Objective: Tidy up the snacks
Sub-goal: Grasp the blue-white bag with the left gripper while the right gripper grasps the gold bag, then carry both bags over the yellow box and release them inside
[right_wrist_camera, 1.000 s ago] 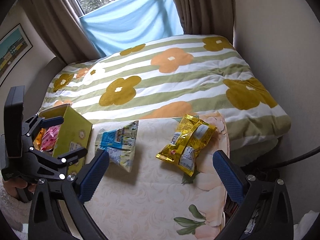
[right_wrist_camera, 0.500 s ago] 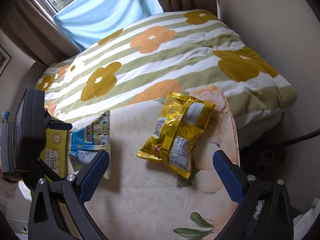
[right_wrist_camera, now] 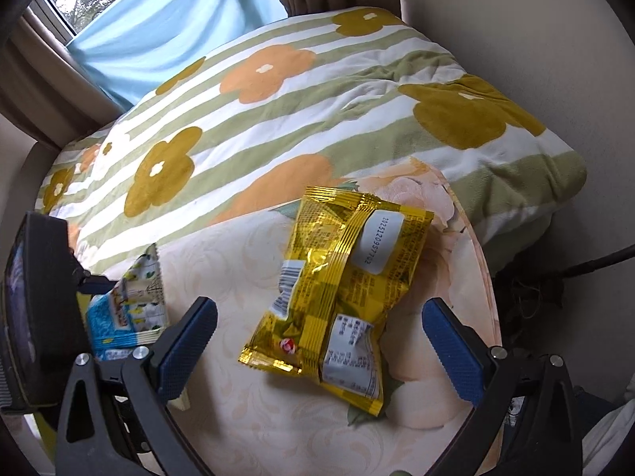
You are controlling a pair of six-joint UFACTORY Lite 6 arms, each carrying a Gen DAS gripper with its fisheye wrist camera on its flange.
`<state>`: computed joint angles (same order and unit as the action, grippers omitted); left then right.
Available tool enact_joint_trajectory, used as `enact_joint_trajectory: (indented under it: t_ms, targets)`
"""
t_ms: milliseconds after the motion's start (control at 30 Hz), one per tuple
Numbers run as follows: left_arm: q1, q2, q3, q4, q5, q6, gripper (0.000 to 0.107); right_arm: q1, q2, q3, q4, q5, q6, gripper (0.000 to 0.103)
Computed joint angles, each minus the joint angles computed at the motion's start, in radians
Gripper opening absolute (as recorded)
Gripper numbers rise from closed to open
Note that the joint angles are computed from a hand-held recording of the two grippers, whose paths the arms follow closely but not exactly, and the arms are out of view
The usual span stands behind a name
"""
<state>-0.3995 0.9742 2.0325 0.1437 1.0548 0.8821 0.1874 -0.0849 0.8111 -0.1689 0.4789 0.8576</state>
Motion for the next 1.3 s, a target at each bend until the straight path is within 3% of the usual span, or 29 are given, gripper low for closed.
enact_joint_trajectory:
  t_ms: [100,233,333,533,600,767,1000,1300]
  targets:
    - [0.015,0.054,0.100,-0.051,0.082,0.010,0.073,0.003,0.037,0.012,-0.057,-0.004,0.058,0.103]
    - [0.027,0.060,0.142,-0.080,0.103,-0.007,0.057,0.001,0.079,0.023,-0.070,-0.024,0.070,0.103]
    - [0.040,0.048,0.152,-0.110,0.117,-0.009,0.051,0.006,0.109,0.042,-0.084,-0.012,0.079,0.102]
    - [0.050,-0.016,0.060,-0.137,0.091,-0.014,0.048,0.016,0.158,0.077,-0.142,0.022,0.112,0.088]
    - [0.054,-0.035,0.042,-0.144,0.093,-0.021,0.048,0.029,0.164,0.087,-0.187,0.040,0.128,0.078]
    - [0.063,-0.039,0.055,-0.155,0.100,-0.045,0.048,0.034,0.140,0.066,-0.192,0.036,0.127,0.071]
    - [0.079,-0.068,0.068,-0.205,0.118,-0.095,0.048,0.079,0.026,0.005,-0.234,0.075,0.193,0.068]
    - [0.091,-0.276,-0.047,-0.254,0.096,-0.189,0.048,0.159,-0.210,0.027,-0.228,0.250,0.161,0.067]
